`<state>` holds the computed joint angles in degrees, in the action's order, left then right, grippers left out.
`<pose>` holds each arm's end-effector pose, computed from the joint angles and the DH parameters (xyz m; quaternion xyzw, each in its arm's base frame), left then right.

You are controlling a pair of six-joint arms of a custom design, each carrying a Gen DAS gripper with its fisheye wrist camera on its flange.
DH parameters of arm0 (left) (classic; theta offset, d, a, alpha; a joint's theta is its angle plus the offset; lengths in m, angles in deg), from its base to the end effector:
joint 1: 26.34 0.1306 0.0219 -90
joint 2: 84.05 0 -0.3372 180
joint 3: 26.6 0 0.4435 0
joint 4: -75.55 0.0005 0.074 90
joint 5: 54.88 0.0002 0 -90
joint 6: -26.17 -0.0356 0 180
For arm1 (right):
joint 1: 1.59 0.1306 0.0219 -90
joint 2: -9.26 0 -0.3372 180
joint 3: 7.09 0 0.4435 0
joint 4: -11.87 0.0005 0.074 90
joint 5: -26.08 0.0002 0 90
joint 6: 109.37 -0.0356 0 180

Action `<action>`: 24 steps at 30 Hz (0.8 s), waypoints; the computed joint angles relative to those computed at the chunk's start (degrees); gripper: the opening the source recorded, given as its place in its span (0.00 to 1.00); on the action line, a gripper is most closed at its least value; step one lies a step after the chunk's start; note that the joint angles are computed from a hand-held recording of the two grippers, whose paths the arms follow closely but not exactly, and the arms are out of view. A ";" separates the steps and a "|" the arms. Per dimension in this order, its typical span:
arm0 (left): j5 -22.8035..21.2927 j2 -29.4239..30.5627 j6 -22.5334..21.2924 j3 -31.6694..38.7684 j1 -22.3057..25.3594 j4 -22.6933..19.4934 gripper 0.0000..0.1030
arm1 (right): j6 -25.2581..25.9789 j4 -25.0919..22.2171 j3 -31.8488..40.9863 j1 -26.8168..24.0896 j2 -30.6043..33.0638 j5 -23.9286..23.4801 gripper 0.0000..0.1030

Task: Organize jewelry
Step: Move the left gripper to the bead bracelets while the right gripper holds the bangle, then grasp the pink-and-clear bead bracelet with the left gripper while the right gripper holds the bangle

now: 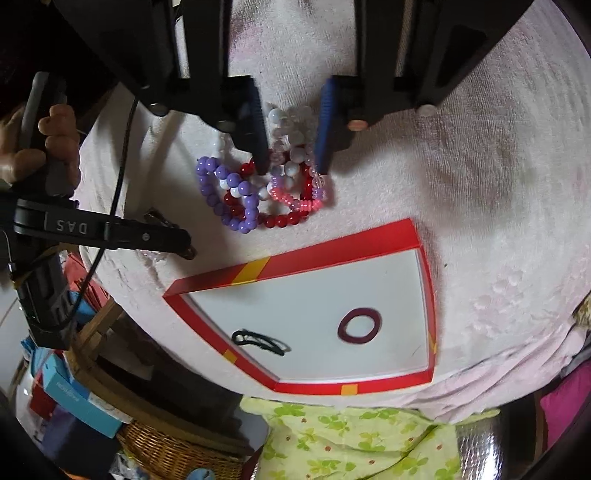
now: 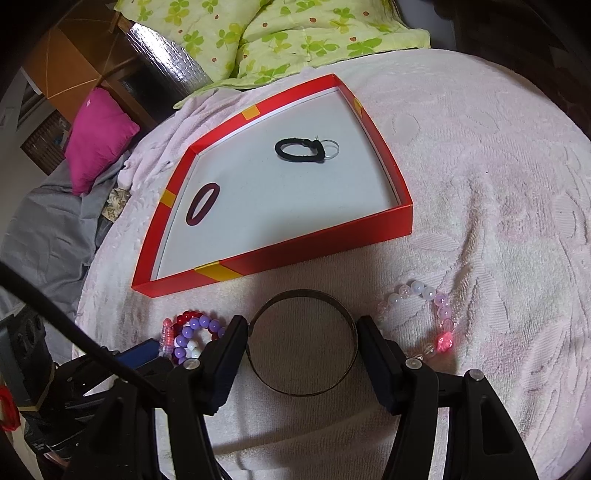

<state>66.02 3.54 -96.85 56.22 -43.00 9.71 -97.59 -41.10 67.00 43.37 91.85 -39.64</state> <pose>0.4585 -0.1568 0.3319 0.4398 0.8434 -0.2368 0.1980 0.3416 0.3198 0.3058 0.3208 0.8930 0.1149 0.2939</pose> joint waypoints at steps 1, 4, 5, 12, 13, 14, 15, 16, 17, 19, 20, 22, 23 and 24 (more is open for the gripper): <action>0.28 0.05 -0.23 0.12 0.11 -0.17 0.12 | 0.06 0.02 0.03 -0.01 0.05 0.02 0.62; 0.64 0.24 -0.11 0.47 0.39 -0.08 0.09 | -0.04 -0.02 0.04 0.05 0.04 0.03 0.62; 1.09 0.25 -0.23 0.64 0.61 -0.10 0.08 | -0.04 -0.02 0.04 0.05 0.04 0.03 0.62; 2.05 1.00 0.89 1.58 1.42 0.49 0.06 | 0.28 0.18 -0.03 0.09 -0.07 0.13 0.62; 1.57 1.23 1.30 1.72 1.49 0.64 0.06 | 0.33 0.18 -0.03 0.13 -0.11 0.14 0.62; 1.17 1.32 1.75 1.78 1.49 0.86 0.06 | 0.31 0.18 -0.06 0.18 -0.18 0.17 0.62; 0.91 1.36 2.10 1.80 1.49 1.05 0.06 | 0.24 0.22 -0.18 0.21 -0.29 0.12 0.62; 1.14 1.48 2.00 2.01 1.58 0.79 0.06 | 0.15 0.25 -0.23 0.21 -0.34 0.05 0.62; 1.11 1.38 2.19 1.97 1.48 0.85 0.06 | 0.13 0.22 -0.26 0.19 -0.43 -0.03 0.62; 1.21 1.39 2.46 2.19 1.58 0.59 0.13 | 0.03 0.24 -0.36 0.18 -0.53 -0.11 0.62; 1.62 1.56 2.40 2.37 1.76 0.23 0.25 | 0.04 0.15 -0.30 0.20 -0.49 -0.09 0.62; 1.34 1.22 2.77 2.04 1.91 0.73 0.47 | 0.12 -0.08 -0.23 0.24 -0.42 -0.01 0.62; 0.85 0.86 2.55 1.64 1.83 1.06 0.54 | 0.09 -0.21 -0.13 0.28 -0.33 0.02 0.62; 0.42 0.63 2.02 1.37 1.71 1.12 0.54 | 0.07 -0.26 -0.09 0.29 -0.29 0.00 0.62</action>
<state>66.45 4.16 -94.82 57.58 -41.30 10.82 -97.51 -41.36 66.90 43.65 91.57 -39.64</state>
